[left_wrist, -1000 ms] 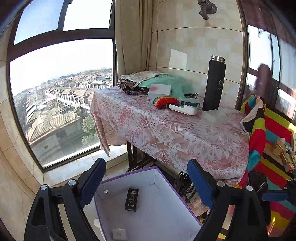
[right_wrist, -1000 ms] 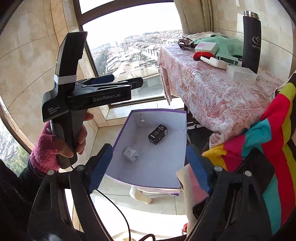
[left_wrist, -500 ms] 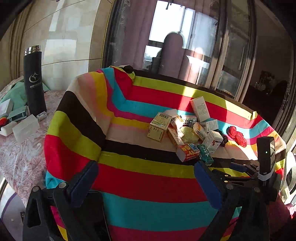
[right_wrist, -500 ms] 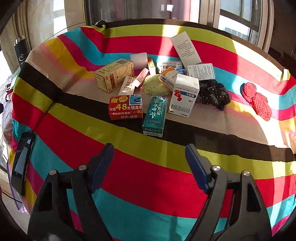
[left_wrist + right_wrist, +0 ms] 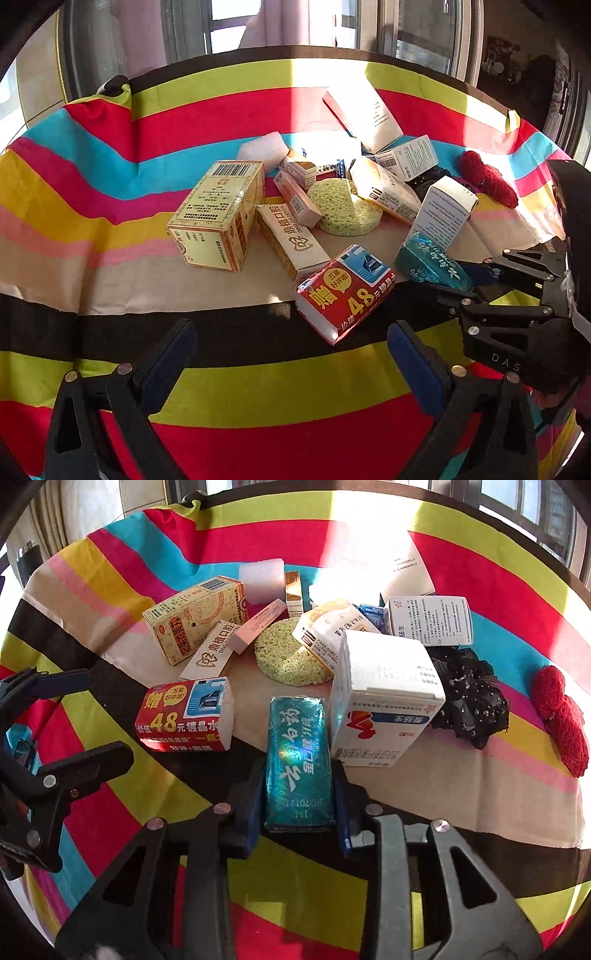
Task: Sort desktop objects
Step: 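Grasp the teal pack with the right tool while the left tool grasps the red-white box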
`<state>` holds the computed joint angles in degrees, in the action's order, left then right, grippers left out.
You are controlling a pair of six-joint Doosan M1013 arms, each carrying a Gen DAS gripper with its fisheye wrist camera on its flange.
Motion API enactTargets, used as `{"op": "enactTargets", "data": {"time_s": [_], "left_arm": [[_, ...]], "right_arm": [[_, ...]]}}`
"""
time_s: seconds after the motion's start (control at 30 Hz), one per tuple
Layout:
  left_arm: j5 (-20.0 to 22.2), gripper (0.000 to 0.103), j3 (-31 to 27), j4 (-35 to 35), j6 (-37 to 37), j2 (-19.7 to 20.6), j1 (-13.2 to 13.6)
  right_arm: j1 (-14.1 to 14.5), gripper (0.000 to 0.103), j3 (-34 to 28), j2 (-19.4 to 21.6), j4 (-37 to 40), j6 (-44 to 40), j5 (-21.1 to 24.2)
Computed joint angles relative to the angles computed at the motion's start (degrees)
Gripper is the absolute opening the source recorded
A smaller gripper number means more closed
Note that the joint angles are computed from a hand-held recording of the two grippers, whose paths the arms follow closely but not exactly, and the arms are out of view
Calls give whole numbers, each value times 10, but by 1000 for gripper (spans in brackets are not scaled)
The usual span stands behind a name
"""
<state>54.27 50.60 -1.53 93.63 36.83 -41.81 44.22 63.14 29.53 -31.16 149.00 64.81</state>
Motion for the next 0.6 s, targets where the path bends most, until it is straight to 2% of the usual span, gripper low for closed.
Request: {"op": "enactTargets", "data": {"time_s": [0.23, 0.3, 0.37, 0.47, 0.6], "left_arm": [[76, 103, -104, -10, 87, 65, -8], [116, 97, -133, -18, 93, 83, -8], [109, 63, -121, -53, 87, 75, -4], [91, 62, -80, -9, 71, 49, -16], [84, 64, -42, -3, 53, 26, -20]], "right_arm": [[15, 37, 91, -58, -25, 68, -43], [15, 37, 96, -61, -30, 81, -49], [17, 37, 98, -62, -34, 88, -49], [16, 37, 93, -60, -33, 88, -46], [14, 42, 93, -61, -28, 85, -55]]}}
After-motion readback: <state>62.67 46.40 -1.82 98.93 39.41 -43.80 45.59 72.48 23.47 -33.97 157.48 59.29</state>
